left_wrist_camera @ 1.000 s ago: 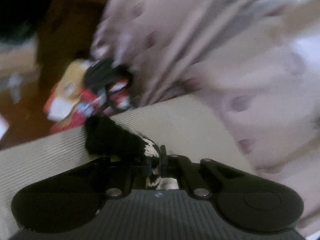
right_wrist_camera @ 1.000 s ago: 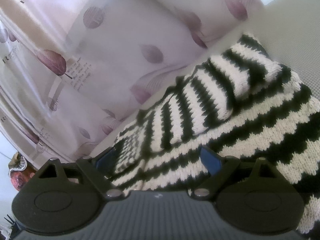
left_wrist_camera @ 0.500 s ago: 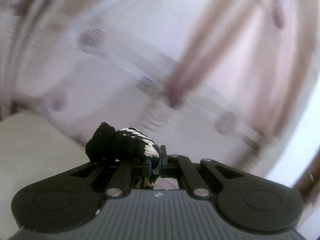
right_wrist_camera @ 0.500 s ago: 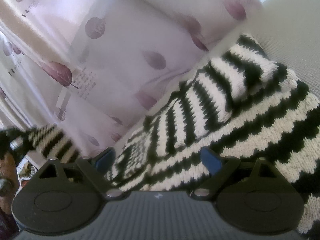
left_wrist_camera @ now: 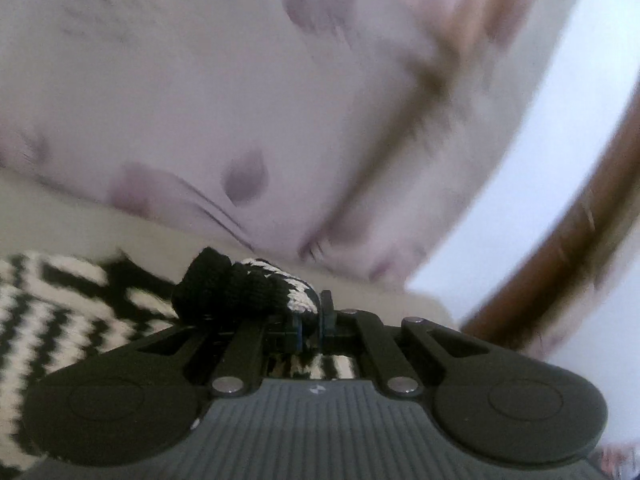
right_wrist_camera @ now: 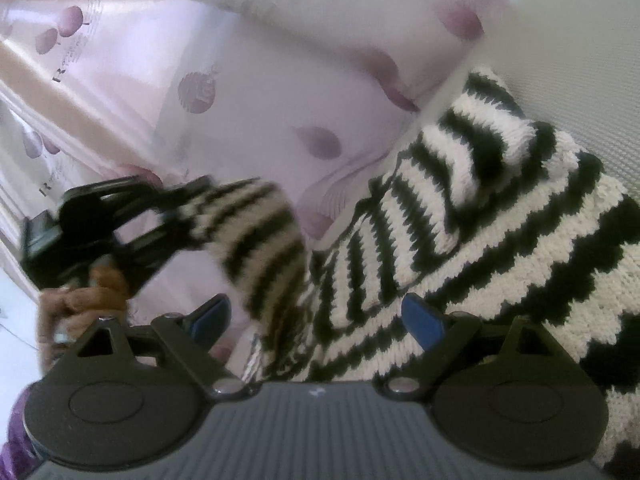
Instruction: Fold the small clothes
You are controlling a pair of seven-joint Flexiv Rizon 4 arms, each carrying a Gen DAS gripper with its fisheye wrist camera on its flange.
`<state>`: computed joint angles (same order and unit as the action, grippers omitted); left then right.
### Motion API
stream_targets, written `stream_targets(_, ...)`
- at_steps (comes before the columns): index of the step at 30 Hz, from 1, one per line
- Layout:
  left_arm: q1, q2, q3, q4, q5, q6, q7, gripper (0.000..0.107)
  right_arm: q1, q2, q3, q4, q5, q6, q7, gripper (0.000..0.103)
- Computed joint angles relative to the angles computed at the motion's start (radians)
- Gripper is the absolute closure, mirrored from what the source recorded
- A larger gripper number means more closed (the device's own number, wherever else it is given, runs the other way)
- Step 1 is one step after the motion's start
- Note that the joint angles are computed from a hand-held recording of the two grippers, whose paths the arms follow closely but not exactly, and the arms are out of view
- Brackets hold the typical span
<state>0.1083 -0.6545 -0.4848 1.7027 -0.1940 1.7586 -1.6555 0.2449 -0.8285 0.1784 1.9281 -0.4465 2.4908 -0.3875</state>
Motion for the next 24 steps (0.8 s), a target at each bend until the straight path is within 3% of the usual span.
stream_targets(3,0.044,-0.057,-0.08,-0.015,0.038,-0.019,0.051,0.093,0.001,0.0,-0.001,0.003,0.002,0.004,-0.002,0.01)
stream_targets(5,0.057,-0.099,-0.109,-0.032,0.055,0.006,0.076,0.065,-0.001,-0.004,0.001,0.001,0.001,0.009,0.0,0.01)
stream_targets(6,0.076,-0.105,-0.13,-0.02,0.068,0.028,0.08,0.041,-0.002,-0.006,0.002,0.0,0.001,0.012,0.002,0.01)
stream_targets(7,0.078,-0.111,-0.129,-0.013,0.078,0.063,0.073,0.024,-0.003,-0.008,0.002,-0.001,0.001,0.015,0.004,0.01)
stream_targets(10,0.107,-0.102,-0.137,0.037,0.136,0.183,0.012,0.01,0.0,-0.007,0.0,-0.001,0.004,0.017,0.006,0.01)
stream_targets(16,0.294,0.005,-0.221,0.256,0.285,0.315,-0.153,0.005,0.027,0.028,-0.015,0.02,0.046,-0.029,-0.017,0.01)
stream_targets(18,0.344,0.053,-0.218,0.343,0.313,0.369,-0.221,0.004,0.041,0.061,-0.023,0.034,0.079,-0.067,-0.035,0.009)
stream_targets(20,0.322,0.112,-0.131,0.43,0.303,0.426,-0.248,0.004,0.066,0.094,-0.039,0.051,0.116,-0.071,-0.094,0.009)
stream_targets(24,0.255,0.158,0.017,0.516,0.268,0.452,-0.282,0.004,0.109,0.194,-0.078,0.046,0.069,-0.279,-0.238,0.008)
